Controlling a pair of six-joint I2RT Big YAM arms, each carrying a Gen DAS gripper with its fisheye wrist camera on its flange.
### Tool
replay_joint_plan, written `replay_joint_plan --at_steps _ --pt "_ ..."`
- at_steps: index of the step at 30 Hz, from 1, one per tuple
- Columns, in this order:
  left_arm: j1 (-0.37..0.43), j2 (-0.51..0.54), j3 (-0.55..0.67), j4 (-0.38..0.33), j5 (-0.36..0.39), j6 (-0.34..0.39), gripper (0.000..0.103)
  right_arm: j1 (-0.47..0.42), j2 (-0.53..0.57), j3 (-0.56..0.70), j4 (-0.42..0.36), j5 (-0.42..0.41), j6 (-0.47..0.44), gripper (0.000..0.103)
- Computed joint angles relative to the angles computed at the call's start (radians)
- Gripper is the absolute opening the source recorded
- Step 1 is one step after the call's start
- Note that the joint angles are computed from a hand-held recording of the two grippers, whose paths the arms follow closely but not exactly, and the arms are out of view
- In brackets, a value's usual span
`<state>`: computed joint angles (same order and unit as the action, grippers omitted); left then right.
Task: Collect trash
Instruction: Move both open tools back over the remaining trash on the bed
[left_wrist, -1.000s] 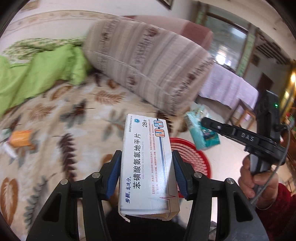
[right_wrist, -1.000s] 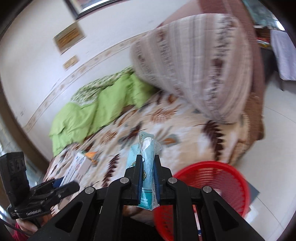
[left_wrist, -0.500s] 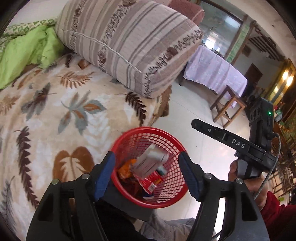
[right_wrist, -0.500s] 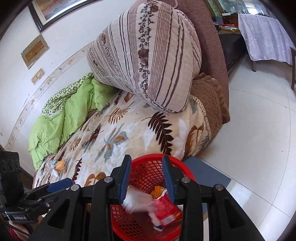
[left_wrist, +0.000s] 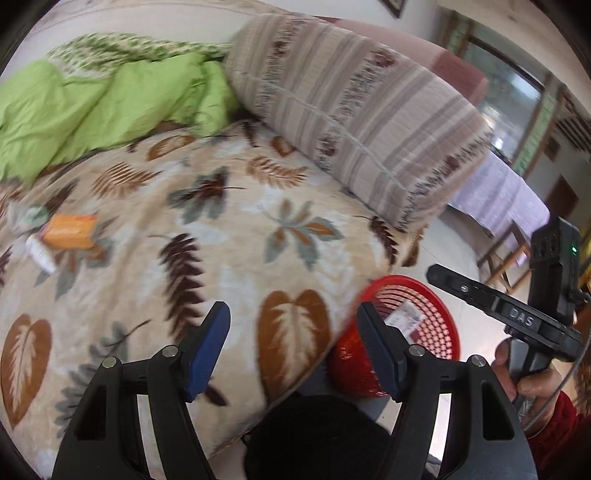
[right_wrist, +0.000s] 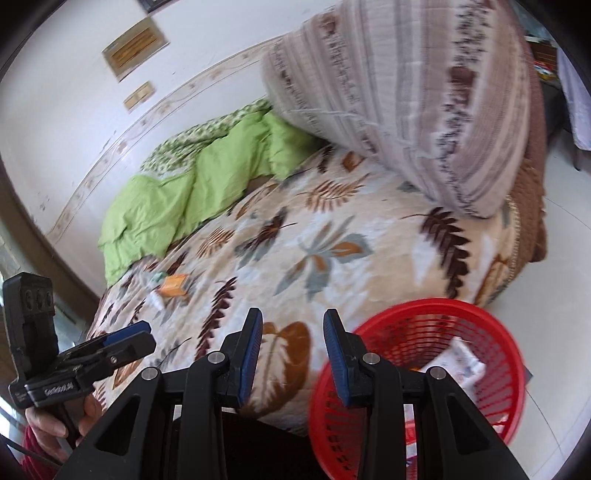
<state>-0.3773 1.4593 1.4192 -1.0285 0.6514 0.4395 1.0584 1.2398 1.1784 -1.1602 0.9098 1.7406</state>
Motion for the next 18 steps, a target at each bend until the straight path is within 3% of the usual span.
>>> replay_joint_plan --at_steps 4,8,18 --pt "0.078 0.049 0.034 0.022 -0.024 -0.037 0.070 -0.058 0.045 0.026 0.168 -0.068 -0.198 0.040" --pt "0.144 0.095 0.065 0.073 -0.059 -0.071 0.070 -0.115 0.116 0.087 0.263 -0.151 -0.371 0.040" --pt "0.269 0.309 0.229 0.170 -0.196 -0.218 0.070 -0.245 0.312 0.291 0.341 -0.352 -0.701 0.053"
